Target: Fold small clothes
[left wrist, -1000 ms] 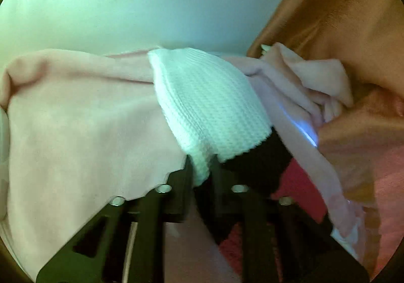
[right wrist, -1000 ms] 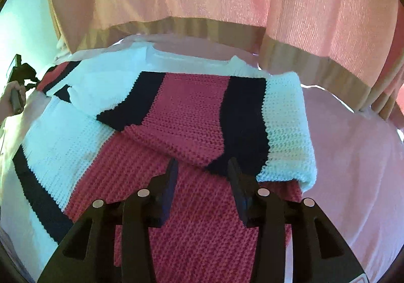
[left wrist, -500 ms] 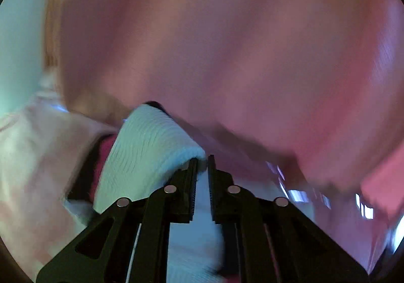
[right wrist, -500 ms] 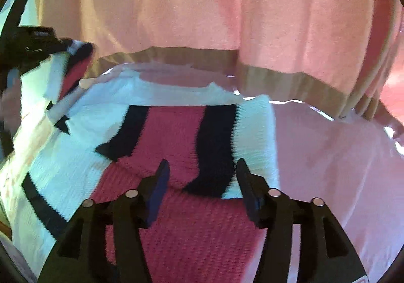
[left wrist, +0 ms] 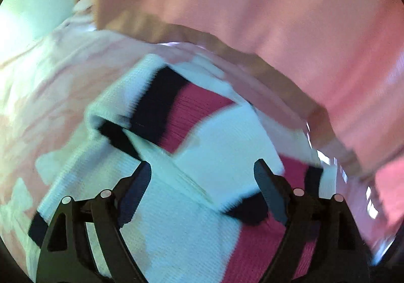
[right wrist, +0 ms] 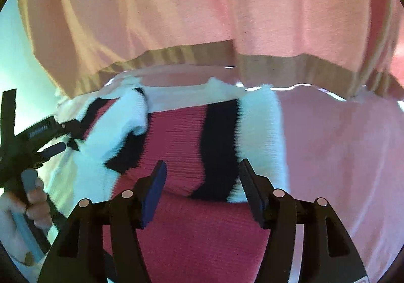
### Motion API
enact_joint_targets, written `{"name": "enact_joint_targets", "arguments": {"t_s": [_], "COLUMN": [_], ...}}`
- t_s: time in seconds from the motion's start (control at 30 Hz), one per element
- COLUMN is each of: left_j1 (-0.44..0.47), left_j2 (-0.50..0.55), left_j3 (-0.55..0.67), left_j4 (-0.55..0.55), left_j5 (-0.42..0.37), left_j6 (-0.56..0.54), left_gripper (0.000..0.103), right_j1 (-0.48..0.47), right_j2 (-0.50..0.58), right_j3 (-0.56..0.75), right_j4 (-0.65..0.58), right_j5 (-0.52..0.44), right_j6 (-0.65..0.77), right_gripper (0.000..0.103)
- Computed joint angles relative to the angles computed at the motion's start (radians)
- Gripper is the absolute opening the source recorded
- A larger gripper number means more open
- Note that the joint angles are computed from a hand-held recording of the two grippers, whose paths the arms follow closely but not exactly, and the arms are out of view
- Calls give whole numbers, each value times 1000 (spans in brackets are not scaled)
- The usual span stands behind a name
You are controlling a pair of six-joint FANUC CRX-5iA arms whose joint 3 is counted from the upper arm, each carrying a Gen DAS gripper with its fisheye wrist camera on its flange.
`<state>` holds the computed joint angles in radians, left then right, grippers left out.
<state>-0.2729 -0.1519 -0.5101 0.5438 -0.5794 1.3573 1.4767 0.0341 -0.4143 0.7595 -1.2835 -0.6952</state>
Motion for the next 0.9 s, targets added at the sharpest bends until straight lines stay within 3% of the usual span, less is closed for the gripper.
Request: {"name": "enact_joint_targets", "arguments": {"t_s": [0.07,0.2,0.27,0.47,0.53,0.57,0.63,0.67,0.7,0.77,0.9], "left_j1": [63,128,139,152,158,161,163,164,165,167,158], "left_j2": [20,86,115,167,178,184,194,196,197,199,198], "left_j3": [-14,-9,7,38,49,53,57,59,59,59,70], "left_j4": [95,215,201,185,161,156,160,156,156,155,109], "left_j5": [-39,-101,-100,-106,-111,-116,-115,-115,-116,-115,-104], "left_j6": [-47,-80,-65,-54,-36,-31,-37,-39,-44,-43,-8], "left_gripper": [81,81,81,80,80,80,80,80,80,80,80], "right_j1": [-35,-100,-133,-203,-226,-234,-248,-254,-267,-281,-295], "right_j2": [42,186,258,364,428,447,435,405,352,281,101], "right_j3": [39,182,257,369,452,474,446,412,357,278,73], "right_j4": [4,29,37,67,-14,-47,-59,-56,-70,-55,68], "right_j5": [23,18,41,198,197,191,229,266,340,424,562], "right_j6": [69,372,528,690,797,826,794,755,698,599,307], "right_gripper": [59,61,64,76,75,67,52,33,25,19,17]}}
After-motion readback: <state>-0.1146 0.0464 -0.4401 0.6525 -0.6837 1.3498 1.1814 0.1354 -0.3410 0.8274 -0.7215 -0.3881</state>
